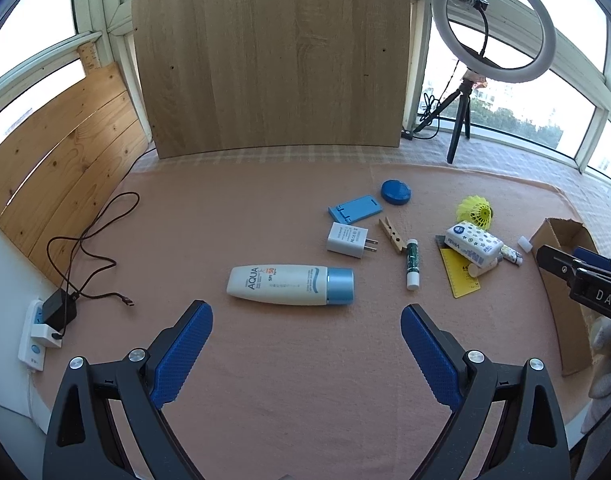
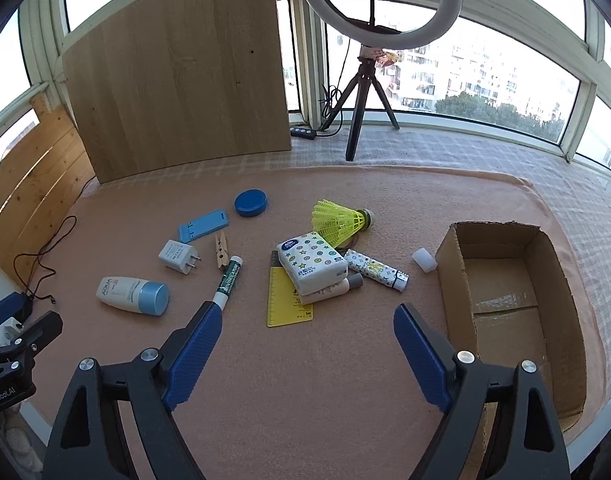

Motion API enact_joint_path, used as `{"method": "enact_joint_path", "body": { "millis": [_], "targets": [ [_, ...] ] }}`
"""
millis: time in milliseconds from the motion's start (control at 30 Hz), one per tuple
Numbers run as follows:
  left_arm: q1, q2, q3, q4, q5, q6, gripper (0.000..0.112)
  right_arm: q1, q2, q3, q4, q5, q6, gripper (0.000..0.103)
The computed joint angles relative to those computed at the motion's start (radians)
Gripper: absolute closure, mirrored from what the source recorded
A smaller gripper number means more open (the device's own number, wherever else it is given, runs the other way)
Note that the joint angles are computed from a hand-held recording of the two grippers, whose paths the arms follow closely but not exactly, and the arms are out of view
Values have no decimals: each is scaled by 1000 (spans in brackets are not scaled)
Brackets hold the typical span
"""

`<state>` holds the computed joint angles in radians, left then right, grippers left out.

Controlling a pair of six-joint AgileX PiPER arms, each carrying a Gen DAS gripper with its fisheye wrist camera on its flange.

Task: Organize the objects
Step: 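Move the right tool toward the white dotted tissue pack, then grasp the white dotted tissue pack with the right gripper and lift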

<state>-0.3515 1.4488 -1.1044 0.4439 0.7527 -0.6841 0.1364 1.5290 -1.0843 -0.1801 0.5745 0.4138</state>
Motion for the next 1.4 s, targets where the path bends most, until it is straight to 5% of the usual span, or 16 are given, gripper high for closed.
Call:
{"method": "enact_joint_path", "body": {
  "millis": [200,333,500,833,1100,1400],
  "targets": [
    [32,0,33,16,-16,-15,15,-109,216,-231,238,88,-272,45],
    [65,-4,62,11,-27,-20,15,-166,398,-448,398,232,-416,56],
    [110,-17,101,13,-36,-31,15,-192,598,-694,421,383,-393,66],
    [176,-35,153,9,-47,-36,15,-221,777,-929,412,525,-341,67],
    [141,-27,139,12,-37,-40,15,-202,800,-942,432,552,-359,80],
    [109,-20,131,9,-36,-38,15,-147,621,-587,558,406,-518,83]
  ]
}}
